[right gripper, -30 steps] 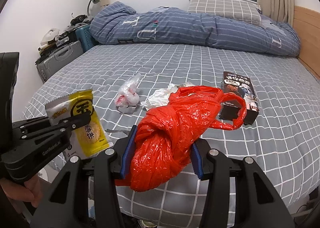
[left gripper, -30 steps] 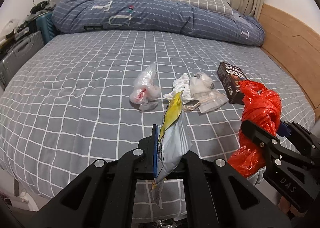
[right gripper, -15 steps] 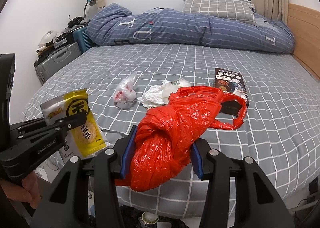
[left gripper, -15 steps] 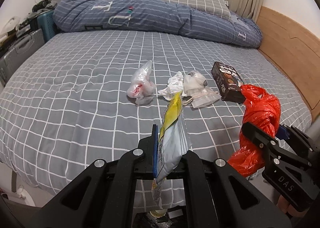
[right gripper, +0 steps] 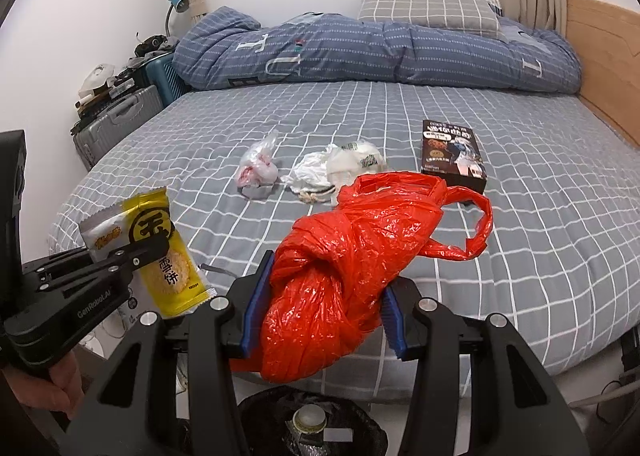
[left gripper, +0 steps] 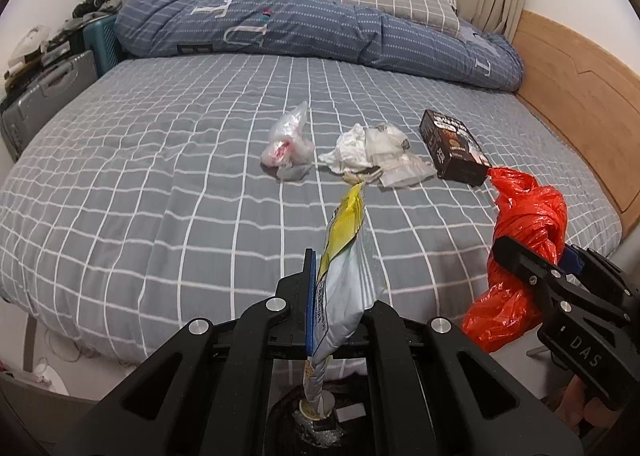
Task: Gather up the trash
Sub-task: 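Lift the yellow packet and red bag with both tools toward the bin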
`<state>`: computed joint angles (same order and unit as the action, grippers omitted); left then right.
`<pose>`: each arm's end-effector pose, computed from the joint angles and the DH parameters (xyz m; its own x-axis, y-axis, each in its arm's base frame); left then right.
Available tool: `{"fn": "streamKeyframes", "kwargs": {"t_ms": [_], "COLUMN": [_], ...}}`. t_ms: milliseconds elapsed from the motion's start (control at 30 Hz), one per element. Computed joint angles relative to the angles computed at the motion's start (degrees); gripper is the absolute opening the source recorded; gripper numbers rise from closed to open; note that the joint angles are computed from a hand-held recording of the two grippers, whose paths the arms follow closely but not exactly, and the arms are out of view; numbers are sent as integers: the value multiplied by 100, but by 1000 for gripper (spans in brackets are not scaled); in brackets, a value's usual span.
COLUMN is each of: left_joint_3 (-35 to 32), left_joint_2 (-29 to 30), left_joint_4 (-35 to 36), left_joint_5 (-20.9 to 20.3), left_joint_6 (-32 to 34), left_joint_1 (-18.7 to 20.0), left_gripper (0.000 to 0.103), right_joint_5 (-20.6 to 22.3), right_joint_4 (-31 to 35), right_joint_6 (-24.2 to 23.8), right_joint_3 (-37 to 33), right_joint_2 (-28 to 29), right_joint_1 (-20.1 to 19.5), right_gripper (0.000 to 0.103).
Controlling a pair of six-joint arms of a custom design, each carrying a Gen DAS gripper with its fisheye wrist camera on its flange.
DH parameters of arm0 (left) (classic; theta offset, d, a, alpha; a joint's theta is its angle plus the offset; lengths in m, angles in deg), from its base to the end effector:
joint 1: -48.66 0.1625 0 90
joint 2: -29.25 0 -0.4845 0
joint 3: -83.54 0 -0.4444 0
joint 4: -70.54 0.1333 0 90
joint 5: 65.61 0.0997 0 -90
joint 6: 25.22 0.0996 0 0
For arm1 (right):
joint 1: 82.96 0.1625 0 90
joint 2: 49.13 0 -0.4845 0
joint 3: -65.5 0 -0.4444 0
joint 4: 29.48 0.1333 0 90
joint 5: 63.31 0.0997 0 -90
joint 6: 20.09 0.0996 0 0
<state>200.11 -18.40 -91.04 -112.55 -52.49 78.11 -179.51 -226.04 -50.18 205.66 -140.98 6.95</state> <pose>-0.4141 -0.4650 0.0378 -0.7424 0.3266 -0.5850 0.5959 0.7209 -0.3537 0.0887 -0.4085 0.3526 -0.7762 0.0622 0.6274 -0.4488 0.6442 -0.6193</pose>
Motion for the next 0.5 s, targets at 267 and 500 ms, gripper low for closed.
{"fn": "streamKeyframes", "kwargs": {"t_ms": [267, 500], "left_joint_3": [283, 485], "left_joint_2": [-114, -221], "left_joint_4": [59, 127], "left_joint_5": [-43, -95], "left_joint_6": [-222, -475], "left_joint_1": [-114, -221], "left_gripper": [4, 4], "right_joint_5": [-25, -81], "right_joint_4": [90, 96], "right_joint_6": [103, 151], "right_joint_3": [281, 424], "right_joint_2": [-246, -320], "right_joint_1": [-75, -69], "right_gripper": [46, 46]}}
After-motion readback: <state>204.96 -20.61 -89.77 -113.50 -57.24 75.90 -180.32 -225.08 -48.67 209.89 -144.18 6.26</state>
